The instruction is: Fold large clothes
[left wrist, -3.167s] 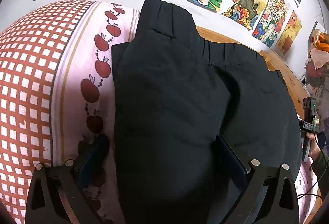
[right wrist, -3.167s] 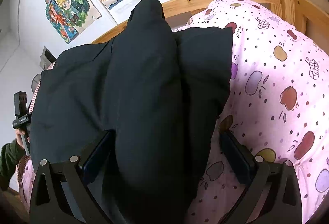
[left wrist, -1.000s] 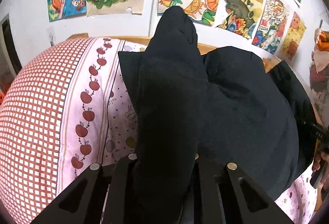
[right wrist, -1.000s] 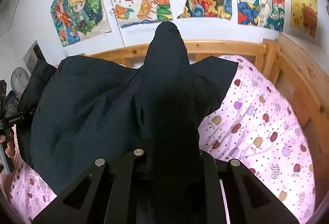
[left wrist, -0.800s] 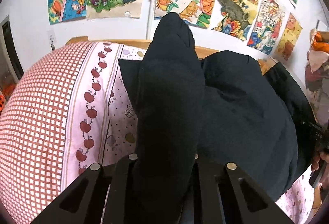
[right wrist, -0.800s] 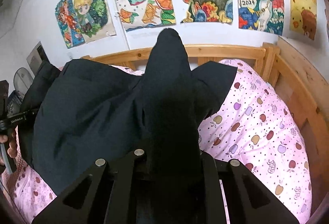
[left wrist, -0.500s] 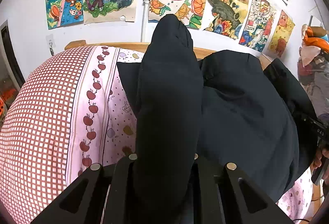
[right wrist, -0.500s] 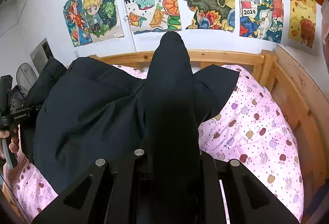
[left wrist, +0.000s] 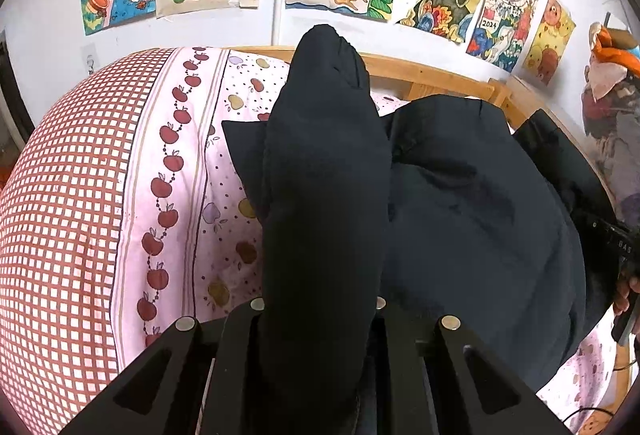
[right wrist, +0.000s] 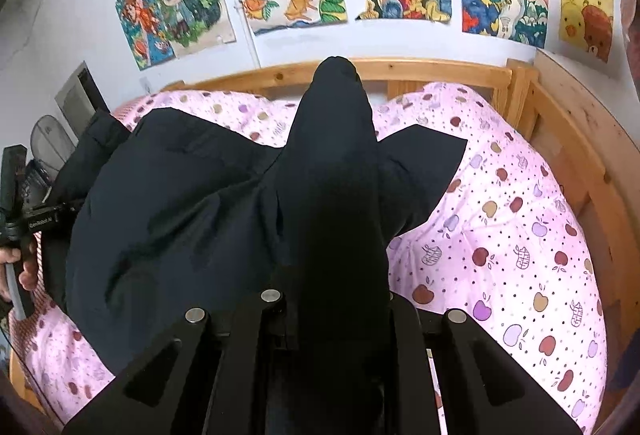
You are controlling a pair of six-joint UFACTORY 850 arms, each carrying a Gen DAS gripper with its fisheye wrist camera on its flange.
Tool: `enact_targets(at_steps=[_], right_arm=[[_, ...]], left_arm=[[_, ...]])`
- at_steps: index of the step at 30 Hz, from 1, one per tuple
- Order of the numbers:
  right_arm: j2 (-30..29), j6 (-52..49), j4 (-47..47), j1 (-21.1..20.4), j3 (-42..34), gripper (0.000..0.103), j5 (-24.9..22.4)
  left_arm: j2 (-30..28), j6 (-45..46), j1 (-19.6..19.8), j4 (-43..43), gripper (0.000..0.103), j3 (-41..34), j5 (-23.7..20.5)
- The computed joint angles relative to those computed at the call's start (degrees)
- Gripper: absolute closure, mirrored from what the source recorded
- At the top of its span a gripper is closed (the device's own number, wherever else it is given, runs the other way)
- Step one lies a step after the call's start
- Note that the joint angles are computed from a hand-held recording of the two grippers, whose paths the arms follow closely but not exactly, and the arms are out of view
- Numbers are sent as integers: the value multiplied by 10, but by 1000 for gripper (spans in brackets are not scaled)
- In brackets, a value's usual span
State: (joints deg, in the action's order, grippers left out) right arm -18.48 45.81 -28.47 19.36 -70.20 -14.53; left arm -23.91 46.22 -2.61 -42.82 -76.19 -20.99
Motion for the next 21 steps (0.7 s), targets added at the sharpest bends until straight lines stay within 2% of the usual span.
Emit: enact_targets(at_steps=[6,12,15,17,20,21], right_arm=[[-11,1,6,-5,-4,85,-15],[-15,-44,46,-16,1,80,-16],[-19,-57,69,-21,2,69,-20],[-22,-62,79,-22,1,52,-24],[-23,-7,23,-13,4,44,-30],[-24,13,2,-10,4,43,-33]], left_arm=[[-14,0,9,-25,85,-1,1],[-21,-11,15,-12,73,-3,1],[-28,-49,15,21,53,-11,-1],[-30,-51,18,2,36,-11,-1],[-27,-73,20,3,24,-5,11],[-23,-76,20,5,23,-1,18]])
